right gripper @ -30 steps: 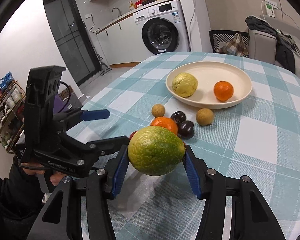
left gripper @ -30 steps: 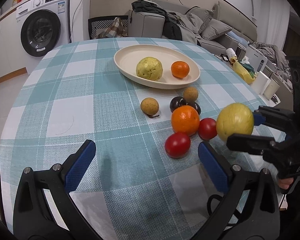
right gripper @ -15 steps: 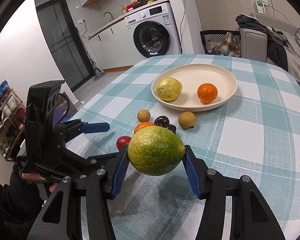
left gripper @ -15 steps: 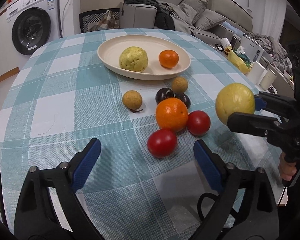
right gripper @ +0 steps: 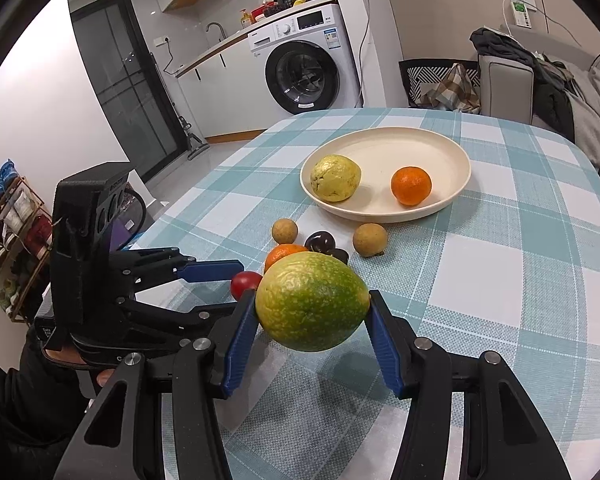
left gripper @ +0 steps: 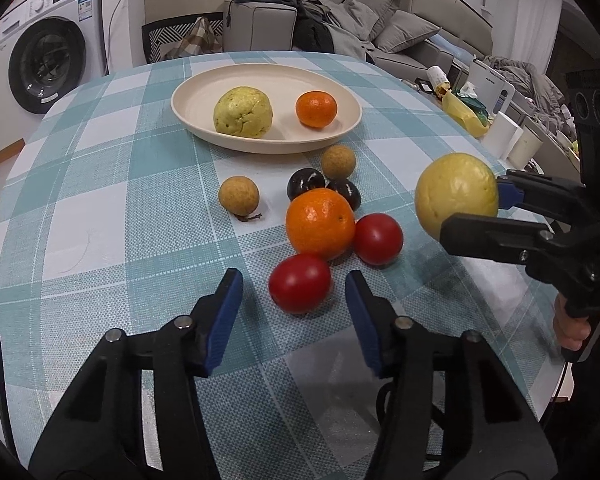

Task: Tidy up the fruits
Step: 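Lift the pomelo with the right gripper while the left gripper grasps a red tomato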

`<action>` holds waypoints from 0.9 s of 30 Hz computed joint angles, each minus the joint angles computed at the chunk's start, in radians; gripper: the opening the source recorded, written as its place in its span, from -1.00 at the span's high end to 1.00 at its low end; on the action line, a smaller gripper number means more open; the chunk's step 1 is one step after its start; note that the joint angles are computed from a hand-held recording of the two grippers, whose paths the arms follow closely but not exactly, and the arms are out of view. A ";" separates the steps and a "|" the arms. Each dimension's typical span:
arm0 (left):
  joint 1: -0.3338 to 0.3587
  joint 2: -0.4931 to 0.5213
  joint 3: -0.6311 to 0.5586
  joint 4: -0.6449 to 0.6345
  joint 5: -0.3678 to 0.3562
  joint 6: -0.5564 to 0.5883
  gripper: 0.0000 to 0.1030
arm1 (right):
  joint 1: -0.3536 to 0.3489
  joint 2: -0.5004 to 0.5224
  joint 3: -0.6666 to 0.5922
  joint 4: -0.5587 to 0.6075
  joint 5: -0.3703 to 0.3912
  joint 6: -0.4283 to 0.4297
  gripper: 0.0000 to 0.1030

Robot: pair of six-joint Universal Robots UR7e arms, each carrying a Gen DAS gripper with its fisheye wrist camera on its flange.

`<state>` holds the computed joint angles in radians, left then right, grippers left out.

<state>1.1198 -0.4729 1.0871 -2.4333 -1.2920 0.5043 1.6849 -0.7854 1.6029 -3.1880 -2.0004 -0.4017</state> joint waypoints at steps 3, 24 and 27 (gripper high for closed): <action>-0.003 0.001 0.001 0.001 0.003 0.005 0.28 | 0.000 0.002 -0.003 0.002 -0.006 0.001 -0.07; 0.003 -0.032 0.046 -0.053 -0.053 0.042 0.46 | -0.004 -0.004 0.009 -0.020 -0.010 -0.004 -0.07; 0.006 -0.039 0.047 -0.063 -0.067 0.040 0.46 | -0.005 -0.004 0.011 -0.031 -0.015 -0.006 -0.07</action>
